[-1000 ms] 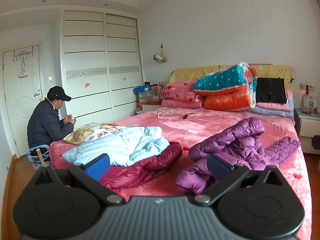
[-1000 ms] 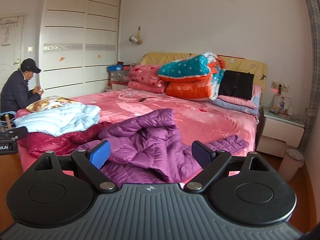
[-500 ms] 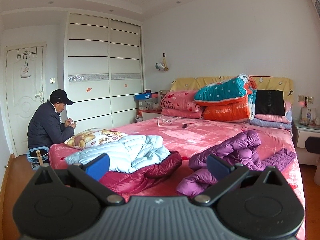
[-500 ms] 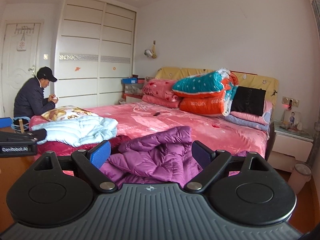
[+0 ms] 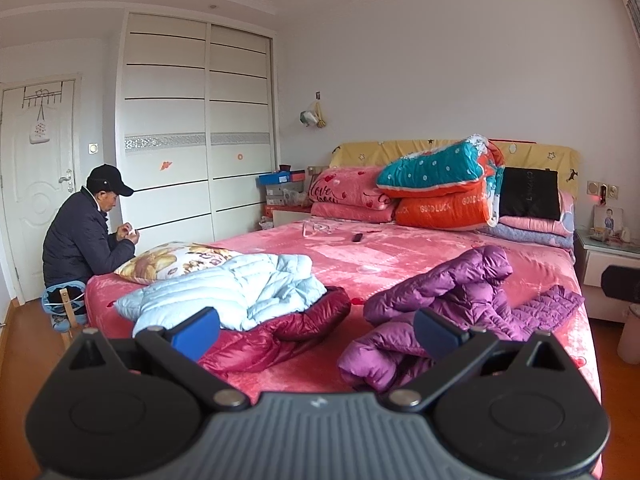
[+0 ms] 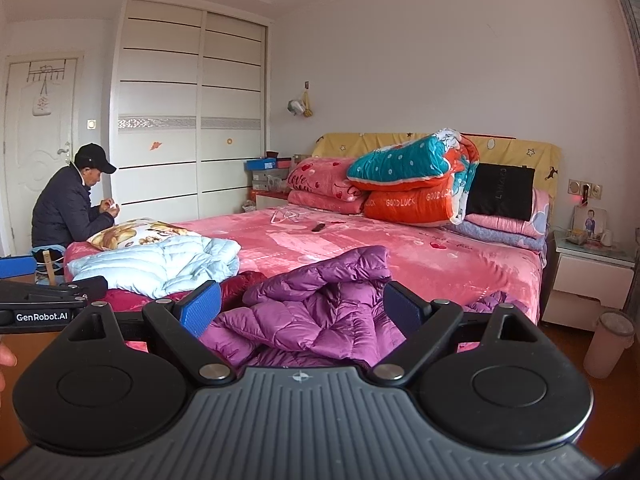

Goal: Fold large clothes
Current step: 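Move both tools toward the crumpled purple jacket on the bed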

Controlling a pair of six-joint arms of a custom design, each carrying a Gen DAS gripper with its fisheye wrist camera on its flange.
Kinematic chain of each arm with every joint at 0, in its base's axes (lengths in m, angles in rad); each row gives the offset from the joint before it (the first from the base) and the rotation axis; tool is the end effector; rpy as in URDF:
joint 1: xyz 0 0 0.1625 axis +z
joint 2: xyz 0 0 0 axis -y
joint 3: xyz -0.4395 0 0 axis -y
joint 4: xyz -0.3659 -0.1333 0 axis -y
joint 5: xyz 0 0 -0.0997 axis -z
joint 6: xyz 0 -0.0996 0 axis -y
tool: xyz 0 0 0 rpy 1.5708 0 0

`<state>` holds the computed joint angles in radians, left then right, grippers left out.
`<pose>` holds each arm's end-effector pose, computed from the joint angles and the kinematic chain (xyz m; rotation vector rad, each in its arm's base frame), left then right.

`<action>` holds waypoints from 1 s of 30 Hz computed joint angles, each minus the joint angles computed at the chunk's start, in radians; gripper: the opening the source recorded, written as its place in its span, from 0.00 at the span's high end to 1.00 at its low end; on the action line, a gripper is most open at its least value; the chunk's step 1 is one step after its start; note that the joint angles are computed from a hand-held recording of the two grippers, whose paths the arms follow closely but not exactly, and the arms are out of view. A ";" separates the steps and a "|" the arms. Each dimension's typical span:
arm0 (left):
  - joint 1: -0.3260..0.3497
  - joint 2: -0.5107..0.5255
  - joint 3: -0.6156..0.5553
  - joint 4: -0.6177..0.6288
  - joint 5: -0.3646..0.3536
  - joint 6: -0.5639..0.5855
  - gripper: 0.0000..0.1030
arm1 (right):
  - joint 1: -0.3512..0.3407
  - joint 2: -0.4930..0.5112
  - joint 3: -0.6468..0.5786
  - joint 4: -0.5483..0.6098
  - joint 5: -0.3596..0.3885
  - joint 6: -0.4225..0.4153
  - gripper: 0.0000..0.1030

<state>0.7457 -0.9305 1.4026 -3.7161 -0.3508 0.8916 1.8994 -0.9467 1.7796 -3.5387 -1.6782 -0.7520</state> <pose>-0.2959 -0.5821 0.4512 0.3474 1.7192 -1.5035 0.3209 -0.5613 0.2970 1.1687 -2.1089 1.4745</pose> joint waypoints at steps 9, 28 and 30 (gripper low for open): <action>0.004 0.003 0.019 0.089 -0.012 -0.087 0.01 | -0.003 0.009 0.000 -0.013 -0.026 0.002 0.00; 0.026 0.030 0.037 0.279 -0.052 -0.251 0.01 | -0.047 0.048 -0.033 -0.042 -0.082 0.036 0.00; 0.031 0.038 0.035 0.297 -0.064 -0.264 0.01 | -0.057 0.054 -0.042 -0.035 -0.092 0.046 0.00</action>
